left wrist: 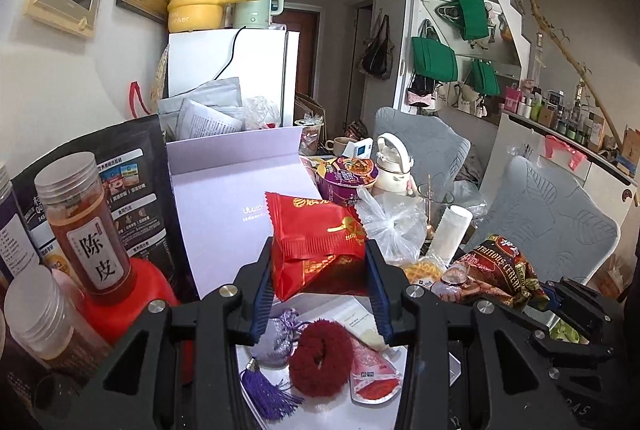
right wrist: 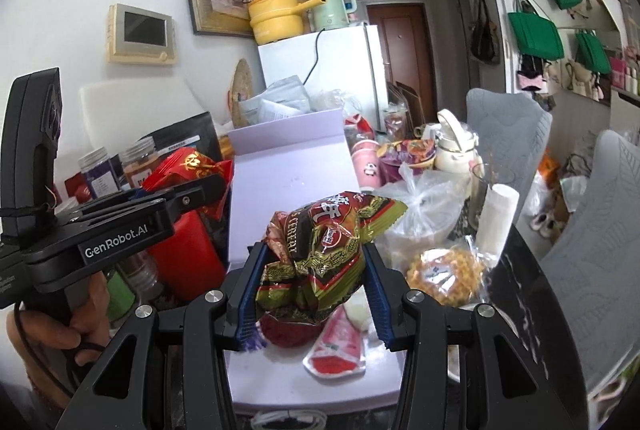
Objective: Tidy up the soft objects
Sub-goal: 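Carry the candy packet and snack bag with both tools over the white gift box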
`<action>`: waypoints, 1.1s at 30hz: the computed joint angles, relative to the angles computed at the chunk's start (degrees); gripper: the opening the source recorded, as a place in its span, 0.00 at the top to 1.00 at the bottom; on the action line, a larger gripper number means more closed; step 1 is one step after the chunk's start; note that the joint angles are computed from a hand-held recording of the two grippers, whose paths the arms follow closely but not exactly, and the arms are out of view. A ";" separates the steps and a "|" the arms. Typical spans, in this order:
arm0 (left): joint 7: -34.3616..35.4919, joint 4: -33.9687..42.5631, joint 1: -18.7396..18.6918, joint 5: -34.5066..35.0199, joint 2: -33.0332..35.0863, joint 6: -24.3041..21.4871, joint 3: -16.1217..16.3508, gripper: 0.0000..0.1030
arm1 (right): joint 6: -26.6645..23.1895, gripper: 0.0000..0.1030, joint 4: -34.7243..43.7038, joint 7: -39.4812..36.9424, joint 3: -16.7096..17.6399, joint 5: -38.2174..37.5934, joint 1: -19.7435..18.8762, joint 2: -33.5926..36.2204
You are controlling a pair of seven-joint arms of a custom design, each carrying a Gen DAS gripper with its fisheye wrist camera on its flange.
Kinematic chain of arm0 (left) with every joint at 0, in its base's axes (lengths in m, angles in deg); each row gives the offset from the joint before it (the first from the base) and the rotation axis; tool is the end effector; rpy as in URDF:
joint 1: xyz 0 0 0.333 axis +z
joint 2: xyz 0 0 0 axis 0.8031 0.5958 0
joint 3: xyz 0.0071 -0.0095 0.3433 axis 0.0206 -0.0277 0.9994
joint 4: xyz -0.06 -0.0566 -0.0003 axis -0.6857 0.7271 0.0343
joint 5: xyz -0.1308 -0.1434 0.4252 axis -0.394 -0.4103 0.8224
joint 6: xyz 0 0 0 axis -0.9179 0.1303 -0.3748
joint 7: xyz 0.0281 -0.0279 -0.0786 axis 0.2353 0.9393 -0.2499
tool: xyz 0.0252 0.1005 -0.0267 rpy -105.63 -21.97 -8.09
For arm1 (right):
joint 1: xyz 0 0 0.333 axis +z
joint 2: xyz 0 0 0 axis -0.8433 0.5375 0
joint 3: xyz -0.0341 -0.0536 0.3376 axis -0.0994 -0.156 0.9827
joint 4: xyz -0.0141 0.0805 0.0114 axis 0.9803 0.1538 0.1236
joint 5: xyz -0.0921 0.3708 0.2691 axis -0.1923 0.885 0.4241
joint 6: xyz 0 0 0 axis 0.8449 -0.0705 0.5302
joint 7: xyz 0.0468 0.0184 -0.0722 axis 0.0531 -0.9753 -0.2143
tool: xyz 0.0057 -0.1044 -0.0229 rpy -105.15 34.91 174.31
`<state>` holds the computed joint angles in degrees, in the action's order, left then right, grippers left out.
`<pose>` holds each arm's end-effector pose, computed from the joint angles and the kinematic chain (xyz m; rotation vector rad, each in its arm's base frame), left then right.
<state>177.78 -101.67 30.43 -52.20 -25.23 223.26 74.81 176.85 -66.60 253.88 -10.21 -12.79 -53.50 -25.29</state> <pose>0.4545 -0.2767 0.6075 -1.2788 1.9473 -1.2813 0.3619 0.3468 0.5816 -1.4405 1.5332 -0.7814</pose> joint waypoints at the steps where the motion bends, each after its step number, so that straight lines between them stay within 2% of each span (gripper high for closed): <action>1: -0.44 0.59 0.91 0.46 0.57 0.05 -0.62 0.61 | 0.83 0.55 0.47 0.11 0.09 -0.64 -0.78 0.50; 4: -1.98 2.11 3.21 1.96 2.18 -0.25 -2.33 0.61 | 1.97 0.55 2.12 0.31 0.80 -2.35 -2.96 2.10; 10: -2.99 3.73 3.80 2.39 4.95 -1.57 -2.39 0.61 | 3.64 0.55 4.13 1.48 0.34 -4.48 -4.67 5.63; 14: -2.32 4.54 3.58 1.95 6.97 -2.73 -1.88 0.61 | 4.24 0.55 4.97 1.73 -1.05 -4.86 -4.14 8.07; 19: -2.78 6.81 5.68 3.00 9.48 -6.73 -3.04 0.61 | 2.97 0.55 6.20 3.95 -2.00 -7.19 -3.76 10.94; 28: -2.74 9.11 6.67 3.84 12.69 -11.19 -4.07 0.61 | 1.39 0.55 7.61 2.55 -8.37 -8.03 3.16 16.09; 33: -2.11 10.26 6.76 4.04 14.40 -13.72 -4.52 0.61 | 0.10 0.55 8.05 -0.28 -11.69 -6.11 6.68 18.20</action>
